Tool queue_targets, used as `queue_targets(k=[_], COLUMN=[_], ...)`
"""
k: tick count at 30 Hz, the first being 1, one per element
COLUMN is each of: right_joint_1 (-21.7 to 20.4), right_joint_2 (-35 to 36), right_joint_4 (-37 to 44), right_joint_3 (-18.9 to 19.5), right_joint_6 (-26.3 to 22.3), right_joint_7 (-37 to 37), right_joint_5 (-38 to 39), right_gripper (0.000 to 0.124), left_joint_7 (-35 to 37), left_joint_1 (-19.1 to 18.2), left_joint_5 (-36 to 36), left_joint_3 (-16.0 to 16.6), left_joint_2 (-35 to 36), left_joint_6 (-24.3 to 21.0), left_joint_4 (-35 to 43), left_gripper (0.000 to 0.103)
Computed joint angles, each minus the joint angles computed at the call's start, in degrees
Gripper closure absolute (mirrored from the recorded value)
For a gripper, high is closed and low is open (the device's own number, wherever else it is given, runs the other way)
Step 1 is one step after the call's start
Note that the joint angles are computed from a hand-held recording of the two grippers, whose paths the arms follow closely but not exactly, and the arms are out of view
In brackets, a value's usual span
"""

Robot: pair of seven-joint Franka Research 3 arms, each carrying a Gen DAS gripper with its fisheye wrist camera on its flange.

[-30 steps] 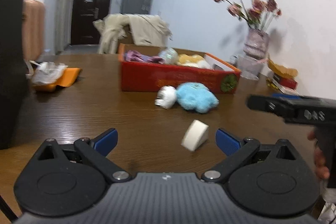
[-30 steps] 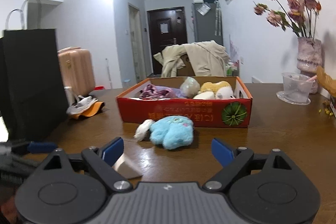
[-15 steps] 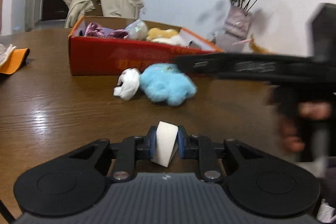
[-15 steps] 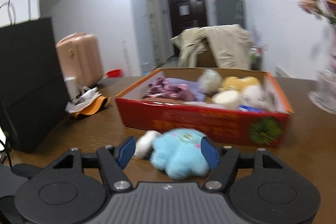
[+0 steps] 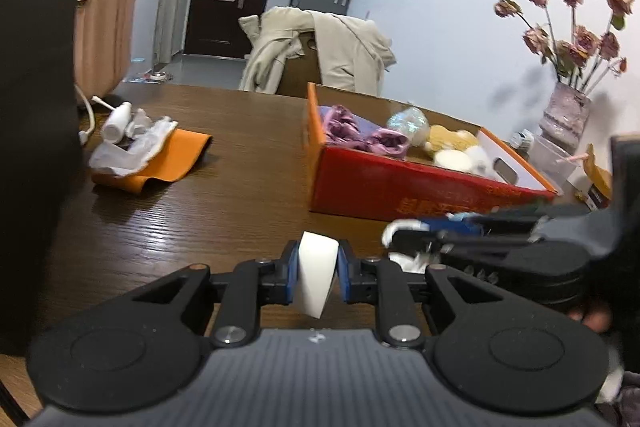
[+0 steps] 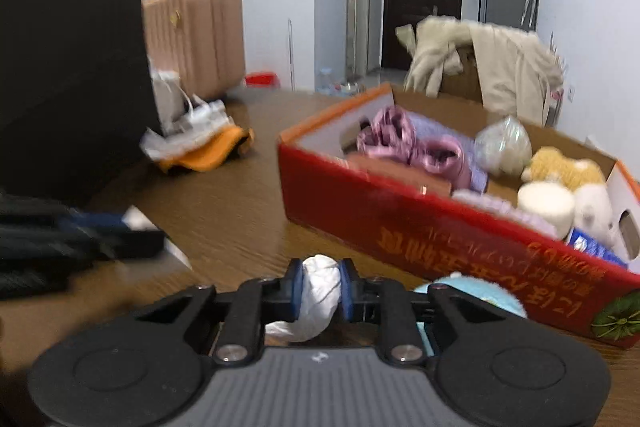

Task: Organize soft objects
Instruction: 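Lower the wedge and white plush into the box and open both grippers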

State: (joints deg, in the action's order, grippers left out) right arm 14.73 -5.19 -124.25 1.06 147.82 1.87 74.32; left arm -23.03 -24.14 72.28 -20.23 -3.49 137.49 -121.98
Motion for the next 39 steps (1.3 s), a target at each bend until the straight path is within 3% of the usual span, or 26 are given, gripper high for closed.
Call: queue_targets(k=[6,11,14,18,22,25,28,31,33,39], right_joint_1=[-3.5,-7.7,-9.2,-10.0,-11.2,-12.0,-12.2,-11.9,-11.5,-12.0], right_joint_2=[-9.8,-12.9,-11.8,-7.3,2.4,10.6,17.6,24.8,28.2,27.7], right_joint_4=[-6.4,-9.9,-9.1,-3.7,7.5,16.6,24.0,32.2,35.9,37.0], right_joint_3=[-5.6,-8.8,-10.1,-11.0,-9.0,-5.9,-3.0,-1.9,-1.9,0.3], right_joint_6=[-5.6,-3.8,-3.9,-6.9,-10.6,-10.7,-10.3,-11.8,-13.2,-12.8], right_joint_7=[-1.4,3.9,5.7,2.8,6.7,12.9,16.8,26.5,31.6,32.5], right_joint_5=[7.1,5.2,4.1,7.0,8.0,3.4,-2.8,-12.9,-19.8,-31.2], right_gripper=[0.105,0.105,0.105,0.105,0.105,0.105,0.105,0.105,0.105,0.104], left_joint_7=[-0.1,0.7,2.3,5.7,14.1,23.6,32.7,39.1,41.8,44.7], left_joint_1=[-1.8,-4.0,-5.1,-5.1,-3.7,-1.6,-1.2,-0.9,-1.0,-2.8], left_joint_5=[3.4,6.4,7.2,9.2,2.9,-7.9,-16.1,-22.1,-25.3,-29.2], left_joint_3=[-0.7,0.2,1.5,4.2,7.2,8.1,8.5,8.8,9.3,12.7], left_joint_2=[3.0,7.8,10.2,13.3,20.0,27.3,34.5,39.7,41.8,41.2], left_joint_6=[5.3,9.9,10.9,12.6,14.6,16.3,11.7,9.0,7.3,8.9], left_joint_4=[3.2,8.4,12.1,18.5,28.7,37.5,46.8,53.0,55.4,53.4], left_gripper=[0.083,0.083,0.083,0.083,0.082,0.082,0.082,0.081,0.08,0.069])
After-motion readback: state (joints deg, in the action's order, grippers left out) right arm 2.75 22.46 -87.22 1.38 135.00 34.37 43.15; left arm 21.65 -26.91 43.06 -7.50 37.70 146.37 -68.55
